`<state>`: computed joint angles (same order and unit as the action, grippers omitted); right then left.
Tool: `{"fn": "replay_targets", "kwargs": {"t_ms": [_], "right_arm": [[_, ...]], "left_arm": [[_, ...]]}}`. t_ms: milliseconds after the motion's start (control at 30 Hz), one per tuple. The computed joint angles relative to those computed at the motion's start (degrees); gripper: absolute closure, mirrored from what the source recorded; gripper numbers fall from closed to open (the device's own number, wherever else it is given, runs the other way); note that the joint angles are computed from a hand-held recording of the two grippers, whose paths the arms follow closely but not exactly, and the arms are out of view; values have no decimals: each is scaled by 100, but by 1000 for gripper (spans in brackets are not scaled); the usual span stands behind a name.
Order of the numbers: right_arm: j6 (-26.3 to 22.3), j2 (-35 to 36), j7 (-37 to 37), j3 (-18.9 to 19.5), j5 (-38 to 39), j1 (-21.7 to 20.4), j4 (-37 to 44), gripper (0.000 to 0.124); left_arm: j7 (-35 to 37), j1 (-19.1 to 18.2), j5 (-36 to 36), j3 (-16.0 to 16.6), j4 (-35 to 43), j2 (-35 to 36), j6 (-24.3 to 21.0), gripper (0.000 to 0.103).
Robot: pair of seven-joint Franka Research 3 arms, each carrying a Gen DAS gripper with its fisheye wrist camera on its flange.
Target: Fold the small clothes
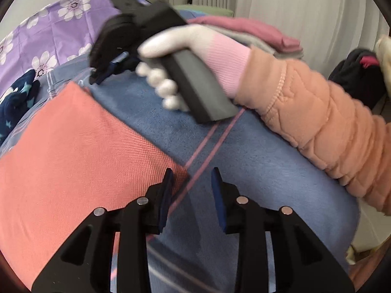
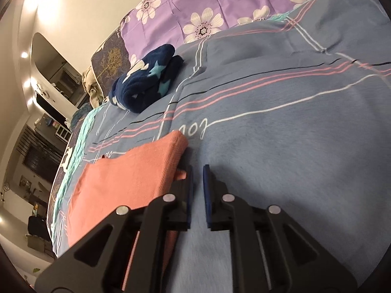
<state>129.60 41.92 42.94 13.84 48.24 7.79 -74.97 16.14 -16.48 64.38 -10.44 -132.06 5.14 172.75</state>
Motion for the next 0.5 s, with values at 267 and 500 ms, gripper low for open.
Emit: {"fn": "replay_targets", "kwargs": {"t_ms": [267,500], "right_arm": [[333,-892,-967,-240,-480,407,-1210,106],[2338,-1616,-1008,-233,-869,720,-2507,106]], "left_arm": [[738,258,-943,-18,-11,375,449,70],[-919,-157,654,570,-320,-173,776,70]]}}
